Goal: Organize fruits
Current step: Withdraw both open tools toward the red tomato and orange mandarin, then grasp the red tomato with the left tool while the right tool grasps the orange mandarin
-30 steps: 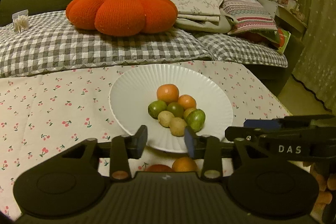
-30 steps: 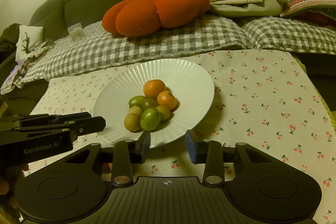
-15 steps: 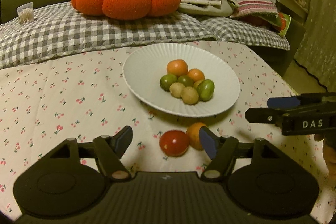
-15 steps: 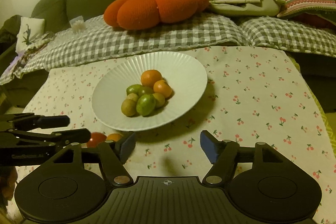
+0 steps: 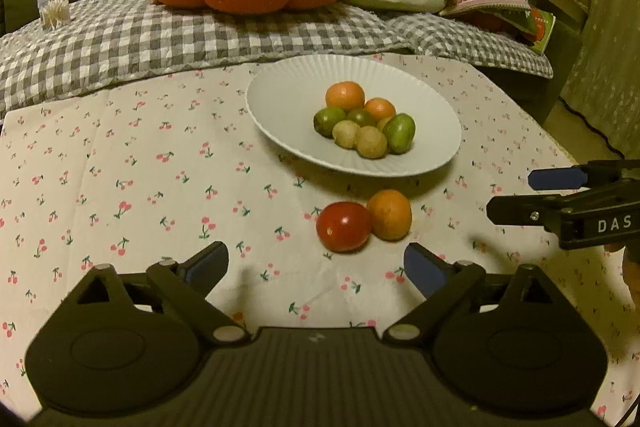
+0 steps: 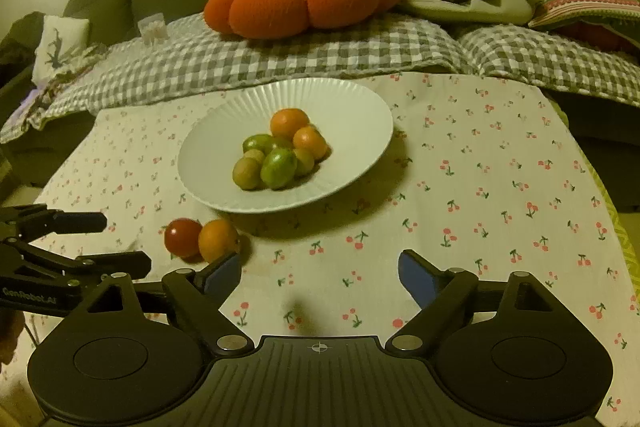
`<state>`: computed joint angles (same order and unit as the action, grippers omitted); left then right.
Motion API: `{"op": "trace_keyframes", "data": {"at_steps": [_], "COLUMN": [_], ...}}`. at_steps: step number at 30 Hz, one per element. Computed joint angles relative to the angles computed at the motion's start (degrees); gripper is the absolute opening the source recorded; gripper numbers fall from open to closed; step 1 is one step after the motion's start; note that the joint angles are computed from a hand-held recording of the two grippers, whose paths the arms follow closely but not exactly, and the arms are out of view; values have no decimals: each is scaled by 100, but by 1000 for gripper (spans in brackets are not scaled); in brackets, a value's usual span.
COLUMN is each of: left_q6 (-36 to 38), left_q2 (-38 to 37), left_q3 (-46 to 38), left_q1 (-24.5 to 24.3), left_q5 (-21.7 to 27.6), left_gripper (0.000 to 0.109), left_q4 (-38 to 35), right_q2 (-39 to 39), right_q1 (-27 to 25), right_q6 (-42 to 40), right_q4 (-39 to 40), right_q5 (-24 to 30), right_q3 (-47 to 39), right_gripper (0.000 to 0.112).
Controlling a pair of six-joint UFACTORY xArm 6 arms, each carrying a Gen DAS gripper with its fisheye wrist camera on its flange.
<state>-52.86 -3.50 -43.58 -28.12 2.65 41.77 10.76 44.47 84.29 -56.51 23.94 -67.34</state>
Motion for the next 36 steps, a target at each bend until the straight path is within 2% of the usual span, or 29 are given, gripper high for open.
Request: {"op": "trace_keyframes", "data": {"at_steps": [7,15,18,21,26,28,29,34,36], "left_q6": [-253,-1290,-1483,-1497,-1871,-1560,-1331,-1458,-1720], "left_q2": [82,417,536,660,782,830,856,971,1018], "left_q3": [-41,-318,-438,-544,-764,-760,-746,-862,-953], "left_q1": [-24,72,107,153,178,218,227,255,271], "left_q5": [205,281,221,75,-5,-214,-309,-513,-573], "left_gripper": [97,96,93,81,61,45,41,37,37], "left_q4": [326,1695,2045,2153,2756,2464,2221,2432,2717], "right_q2": [17,94,126,146,199,224,235,288,296], "right_q1": [42,78,88,77,54,47,44,42,42], "right_q6": [-153,-341,-414,-425,-467,-504,-521,-576,-572], "right_q4": [156,339,390,421,474,502,517,565,561], "right_q5": [64,91,113,113,128,133,137,154,145], "right_q3": [53,52,44,37,1,-15,-23,-72,-81], "right_gripper": [94,94,94,94,94,94,94,94,94]}}
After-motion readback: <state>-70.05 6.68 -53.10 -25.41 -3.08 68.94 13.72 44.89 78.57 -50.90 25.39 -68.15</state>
